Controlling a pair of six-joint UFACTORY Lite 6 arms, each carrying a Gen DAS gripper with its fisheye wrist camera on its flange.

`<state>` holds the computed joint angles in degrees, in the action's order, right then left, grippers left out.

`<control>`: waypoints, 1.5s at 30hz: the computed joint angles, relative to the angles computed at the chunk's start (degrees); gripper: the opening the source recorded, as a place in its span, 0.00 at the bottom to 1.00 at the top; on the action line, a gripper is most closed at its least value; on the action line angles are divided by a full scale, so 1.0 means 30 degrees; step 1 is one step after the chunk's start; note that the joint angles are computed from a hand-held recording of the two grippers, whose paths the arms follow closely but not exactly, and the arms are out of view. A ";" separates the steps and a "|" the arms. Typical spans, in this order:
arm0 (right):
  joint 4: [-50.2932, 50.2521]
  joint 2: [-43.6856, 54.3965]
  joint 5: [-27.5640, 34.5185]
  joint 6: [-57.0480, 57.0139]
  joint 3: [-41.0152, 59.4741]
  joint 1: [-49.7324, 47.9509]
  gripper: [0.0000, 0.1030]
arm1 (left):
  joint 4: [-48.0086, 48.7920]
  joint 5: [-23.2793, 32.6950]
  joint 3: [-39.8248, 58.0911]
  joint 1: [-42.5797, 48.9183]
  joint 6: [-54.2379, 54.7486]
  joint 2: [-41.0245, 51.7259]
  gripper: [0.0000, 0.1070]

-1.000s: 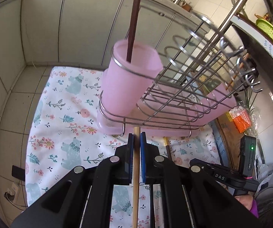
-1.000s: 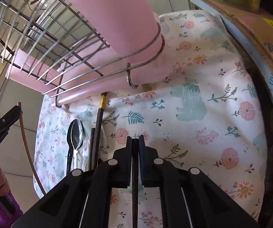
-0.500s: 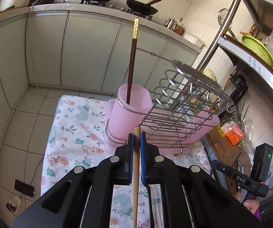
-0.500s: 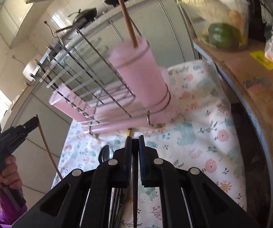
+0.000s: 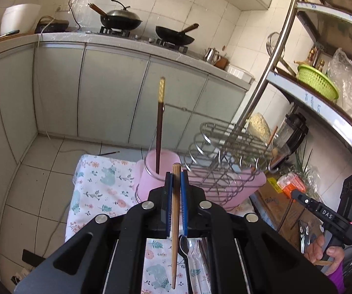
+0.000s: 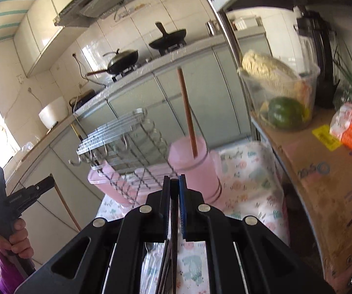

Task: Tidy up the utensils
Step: 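Lift both held chopsticks and carry them above the pink cup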

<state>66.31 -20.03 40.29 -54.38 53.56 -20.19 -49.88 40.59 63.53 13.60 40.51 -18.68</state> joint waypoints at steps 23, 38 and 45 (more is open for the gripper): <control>0.2296 0.7041 -0.5040 -0.0353 1.1885 0.1705 0.06 | 0.3988 -0.1755 1.6327 -0.1531 -0.6184 0.8278 0.05; 0.5244 0.9332 -0.6922 -0.3650 0.9831 0.2592 0.06 | 0.2752 -0.3966 1.1506 -0.1891 -0.3868 0.9123 0.05; 0.4513 0.9863 -0.6569 -0.2969 0.9069 0.2548 0.06 | 0.2322 -0.4059 0.9231 -0.1843 -0.3340 0.9126 0.05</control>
